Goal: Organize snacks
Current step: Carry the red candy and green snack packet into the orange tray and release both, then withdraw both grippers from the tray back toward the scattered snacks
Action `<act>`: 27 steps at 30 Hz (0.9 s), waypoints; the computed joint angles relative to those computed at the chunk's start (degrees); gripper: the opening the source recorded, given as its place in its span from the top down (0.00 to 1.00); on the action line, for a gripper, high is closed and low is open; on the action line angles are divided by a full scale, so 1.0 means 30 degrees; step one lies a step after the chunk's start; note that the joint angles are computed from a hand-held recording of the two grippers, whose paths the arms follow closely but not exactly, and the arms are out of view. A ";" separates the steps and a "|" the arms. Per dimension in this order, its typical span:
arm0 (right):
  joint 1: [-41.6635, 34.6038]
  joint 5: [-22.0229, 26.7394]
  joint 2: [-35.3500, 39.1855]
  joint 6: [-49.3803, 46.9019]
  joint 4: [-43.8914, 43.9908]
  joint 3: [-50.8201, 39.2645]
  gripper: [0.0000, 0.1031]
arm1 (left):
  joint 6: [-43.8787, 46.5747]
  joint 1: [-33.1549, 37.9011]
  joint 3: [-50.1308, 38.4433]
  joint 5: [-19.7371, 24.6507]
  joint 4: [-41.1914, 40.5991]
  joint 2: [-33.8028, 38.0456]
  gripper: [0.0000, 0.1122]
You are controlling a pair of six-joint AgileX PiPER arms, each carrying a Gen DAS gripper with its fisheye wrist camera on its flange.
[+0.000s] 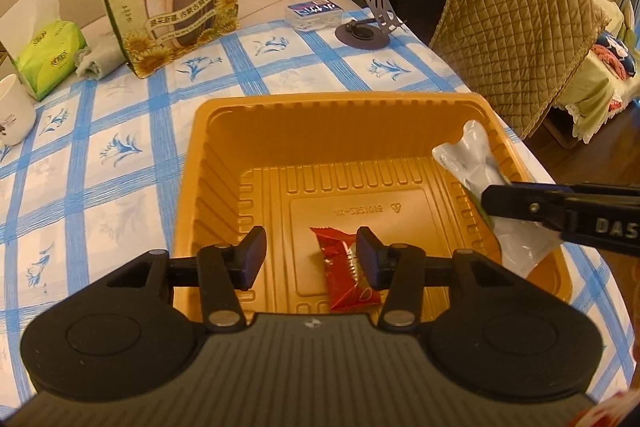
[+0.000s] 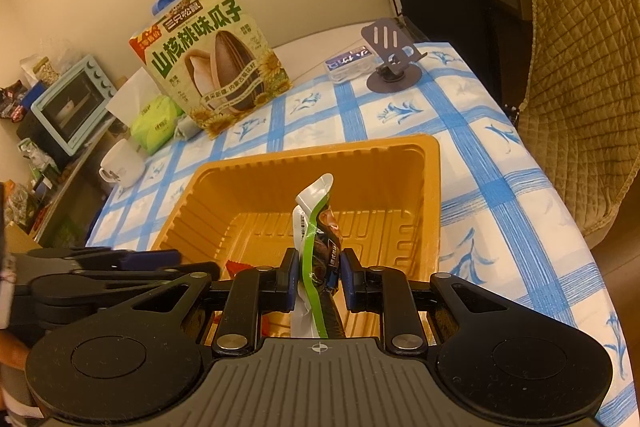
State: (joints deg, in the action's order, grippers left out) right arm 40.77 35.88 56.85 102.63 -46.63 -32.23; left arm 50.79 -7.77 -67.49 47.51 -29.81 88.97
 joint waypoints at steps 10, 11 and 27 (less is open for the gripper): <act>-0.1479 -0.1988 0.1646 -0.1088 0.0867 -0.0154 0.78 | 0.0428 0.0852 0.0218 0.0472 -0.0498 -0.0522 0.51; -0.1353 -0.1861 0.1755 -0.0716 0.0563 -0.0164 0.78 | 0.0441 0.0907 0.0250 0.0503 -0.0533 -0.0583 0.50; 0.2002 0.1958 -0.1341 -0.0198 -0.0815 -0.0433 0.31 | 0.1404 0.2500 0.1590 0.1592 -0.1374 -0.3120 0.32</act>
State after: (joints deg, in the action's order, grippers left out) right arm 46.78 41.75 52.83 102.03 -49.08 -33.53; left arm 55.00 -0.27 -62.72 52.29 -33.93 79.61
